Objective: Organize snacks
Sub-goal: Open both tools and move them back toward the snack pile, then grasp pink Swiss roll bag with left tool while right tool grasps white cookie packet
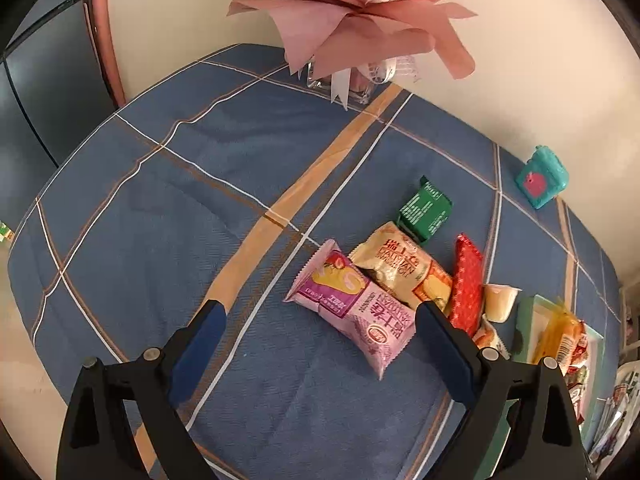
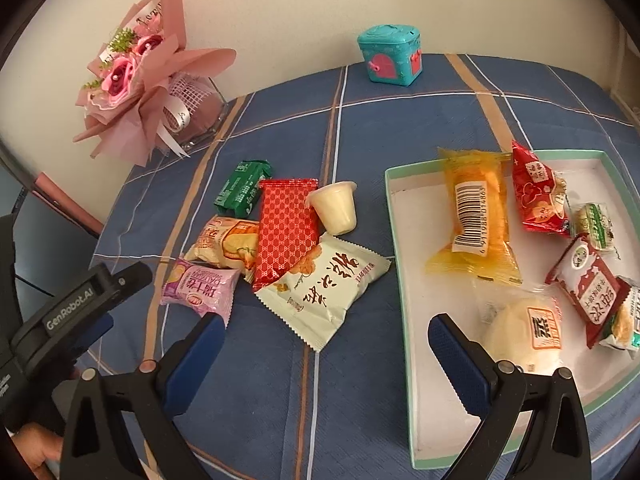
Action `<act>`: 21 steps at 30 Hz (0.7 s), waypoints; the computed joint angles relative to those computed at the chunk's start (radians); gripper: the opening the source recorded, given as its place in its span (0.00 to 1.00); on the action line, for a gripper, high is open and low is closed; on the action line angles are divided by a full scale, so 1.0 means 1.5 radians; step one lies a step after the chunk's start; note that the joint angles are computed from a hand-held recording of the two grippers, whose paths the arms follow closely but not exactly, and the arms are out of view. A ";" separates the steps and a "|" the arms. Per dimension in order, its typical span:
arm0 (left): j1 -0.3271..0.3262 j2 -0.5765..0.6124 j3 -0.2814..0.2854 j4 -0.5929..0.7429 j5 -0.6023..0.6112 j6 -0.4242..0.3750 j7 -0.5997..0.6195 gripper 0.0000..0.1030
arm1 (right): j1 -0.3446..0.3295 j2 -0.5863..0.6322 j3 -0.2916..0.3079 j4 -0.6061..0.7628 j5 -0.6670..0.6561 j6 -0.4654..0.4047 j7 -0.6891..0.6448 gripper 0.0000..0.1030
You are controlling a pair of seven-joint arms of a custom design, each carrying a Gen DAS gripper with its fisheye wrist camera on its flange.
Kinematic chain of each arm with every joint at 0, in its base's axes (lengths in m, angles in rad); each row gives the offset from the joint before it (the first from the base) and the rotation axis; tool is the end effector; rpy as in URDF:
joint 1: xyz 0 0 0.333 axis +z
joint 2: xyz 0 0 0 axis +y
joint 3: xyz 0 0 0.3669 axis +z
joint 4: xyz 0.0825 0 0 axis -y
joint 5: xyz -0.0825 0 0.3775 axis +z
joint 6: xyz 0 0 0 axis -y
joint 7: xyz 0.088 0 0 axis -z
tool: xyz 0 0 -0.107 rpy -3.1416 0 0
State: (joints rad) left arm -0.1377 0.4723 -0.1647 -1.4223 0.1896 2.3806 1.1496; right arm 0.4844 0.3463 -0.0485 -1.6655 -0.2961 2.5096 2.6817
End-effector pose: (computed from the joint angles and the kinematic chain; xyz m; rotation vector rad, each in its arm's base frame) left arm 0.7257 -0.1950 0.5304 -2.0264 1.9260 -0.5859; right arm 0.6378 0.3050 0.5115 -1.3734 2.2446 -0.3397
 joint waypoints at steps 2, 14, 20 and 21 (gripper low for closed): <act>0.000 0.009 -0.001 0.010 -0.002 -0.008 0.000 0.93 | 0.001 0.010 -0.002 0.011 0.002 -0.007 0.006 0.99; -0.006 0.073 -0.005 0.091 -0.013 -0.052 0.018 0.93 | 0.002 0.081 -0.018 0.097 0.013 -0.055 0.006 0.81; -0.006 0.102 -0.014 0.127 -0.038 -0.073 0.037 0.93 | 0.000 0.110 -0.022 0.128 0.034 -0.068 -0.001 0.78; -0.008 0.108 -0.015 0.135 -0.038 -0.078 0.041 0.93 | 0.003 0.114 -0.025 0.134 0.031 -0.072 0.001 0.78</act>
